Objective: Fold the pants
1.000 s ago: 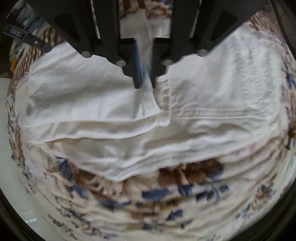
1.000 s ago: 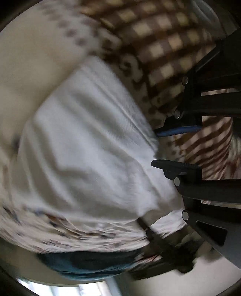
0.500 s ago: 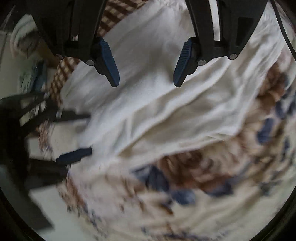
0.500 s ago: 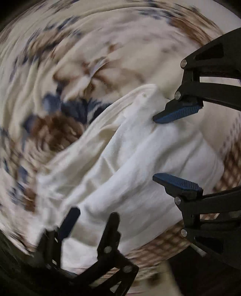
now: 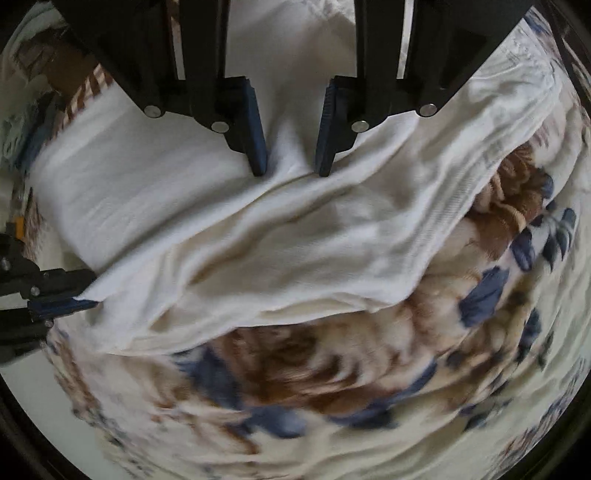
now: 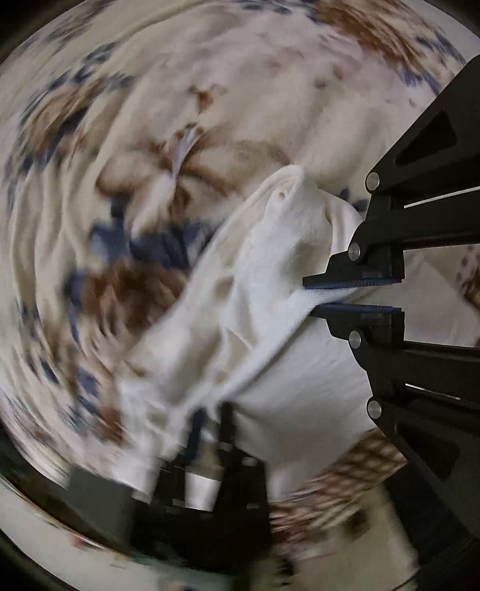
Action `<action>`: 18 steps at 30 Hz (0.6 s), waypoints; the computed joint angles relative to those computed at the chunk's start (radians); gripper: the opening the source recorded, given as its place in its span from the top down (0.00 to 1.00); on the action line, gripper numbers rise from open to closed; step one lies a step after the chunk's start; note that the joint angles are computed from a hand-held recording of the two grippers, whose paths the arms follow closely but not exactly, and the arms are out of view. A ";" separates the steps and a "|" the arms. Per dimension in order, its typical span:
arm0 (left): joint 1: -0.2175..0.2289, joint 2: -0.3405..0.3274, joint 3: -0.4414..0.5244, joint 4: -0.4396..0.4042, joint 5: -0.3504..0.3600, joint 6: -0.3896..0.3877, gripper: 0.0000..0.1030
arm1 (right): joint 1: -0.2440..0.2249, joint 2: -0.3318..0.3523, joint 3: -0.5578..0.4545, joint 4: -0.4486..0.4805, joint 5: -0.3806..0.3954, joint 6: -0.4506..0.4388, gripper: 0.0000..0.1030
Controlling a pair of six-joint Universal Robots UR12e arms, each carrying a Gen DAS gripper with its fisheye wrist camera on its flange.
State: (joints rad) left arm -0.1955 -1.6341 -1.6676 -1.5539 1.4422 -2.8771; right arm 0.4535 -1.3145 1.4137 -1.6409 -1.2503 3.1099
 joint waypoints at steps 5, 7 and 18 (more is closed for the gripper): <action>0.018 -0.007 0.011 -0.034 -0.024 -0.020 0.75 | -0.081 0.011 0.053 0.019 0.191 0.232 0.89; 0.032 -0.005 0.022 -0.051 -0.041 -0.033 0.70 | -0.107 -0.010 0.079 0.020 0.266 0.258 0.84; -0.076 -0.040 0.219 -0.057 -0.102 0.041 0.37 | -0.166 -0.265 0.439 -0.489 0.465 0.737 0.81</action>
State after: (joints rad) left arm -0.2714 -1.6737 -1.4491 -1.6113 1.3403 -2.8366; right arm 0.2871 -1.5795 1.8529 -2.1300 -0.7852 3.8465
